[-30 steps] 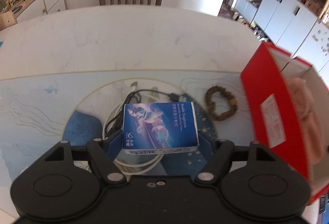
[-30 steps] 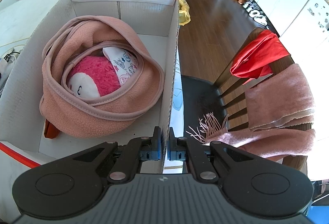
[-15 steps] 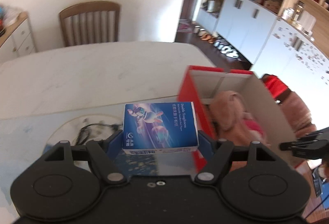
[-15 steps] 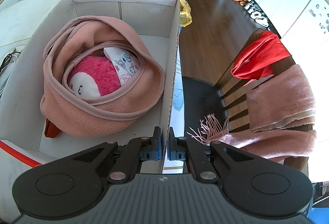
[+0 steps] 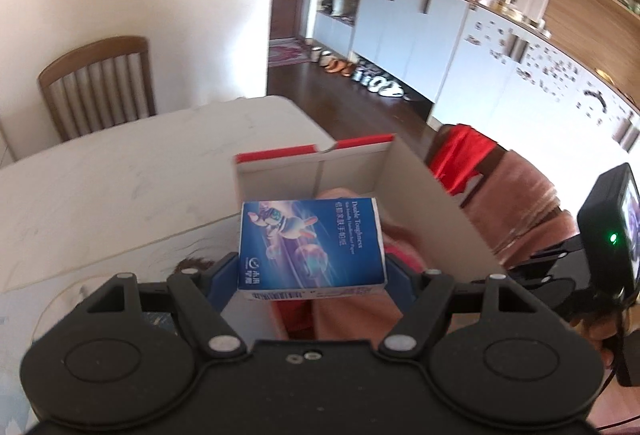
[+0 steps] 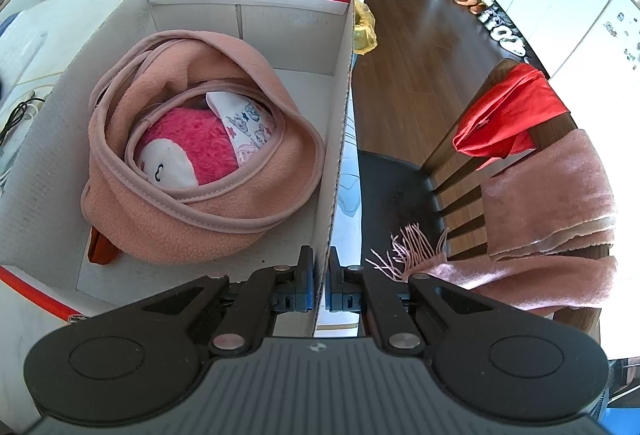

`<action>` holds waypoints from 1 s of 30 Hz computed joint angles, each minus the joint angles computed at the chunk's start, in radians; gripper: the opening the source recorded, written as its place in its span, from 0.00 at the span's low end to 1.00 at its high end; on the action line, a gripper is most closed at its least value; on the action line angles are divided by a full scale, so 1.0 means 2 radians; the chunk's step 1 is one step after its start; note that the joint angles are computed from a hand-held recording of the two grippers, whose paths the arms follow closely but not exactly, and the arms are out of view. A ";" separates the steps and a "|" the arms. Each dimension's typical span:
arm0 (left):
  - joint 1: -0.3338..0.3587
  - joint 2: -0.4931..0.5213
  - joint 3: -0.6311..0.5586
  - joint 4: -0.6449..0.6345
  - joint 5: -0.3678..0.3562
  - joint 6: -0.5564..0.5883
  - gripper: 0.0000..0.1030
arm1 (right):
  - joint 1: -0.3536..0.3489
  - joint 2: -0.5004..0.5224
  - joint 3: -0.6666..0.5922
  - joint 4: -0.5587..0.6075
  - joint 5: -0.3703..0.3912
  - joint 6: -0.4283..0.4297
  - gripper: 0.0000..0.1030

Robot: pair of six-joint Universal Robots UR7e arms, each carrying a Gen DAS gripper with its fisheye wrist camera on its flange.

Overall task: Organize objects
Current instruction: 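Grasp the blue card box with the left gripper, then carry the blue card box into the box and release it on the towel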

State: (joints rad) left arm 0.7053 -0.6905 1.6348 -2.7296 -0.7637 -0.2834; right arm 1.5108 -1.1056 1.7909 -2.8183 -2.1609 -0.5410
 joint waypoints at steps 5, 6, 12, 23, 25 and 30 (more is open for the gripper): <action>0.000 0.036 -0.045 0.009 -0.010 0.027 0.72 | -0.001 -0.001 0.004 -0.006 0.003 -0.008 0.04; 0.001 0.043 -0.053 0.012 -0.011 0.031 0.72 | -0.001 -0.002 0.005 -0.007 0.004 -0.009 0.04; 0.008 0.077 -0.102 0.046 -0.015 0.036 0.72 | -0.003 -0.004 0.007 -0.008 0.009 -0.013 0.04; 0.023 0.132 -0.183 0.115 -0.001 0.045 0.72 | -0.007 -0.006 0.006 -0.001 0.018 -0.017 0.04; 0.026 0.139 -0.194 0.129 -0.001 0.043 0.72 | -0.008 -0.007 0.006 -0.002 0.019 -0.018 0.04; 0.033 0.149 -0.213 0.164 -0.001 0.030 0.72 | -0.009 -0.008 0.006 0.001 0.022 -0.018 0.04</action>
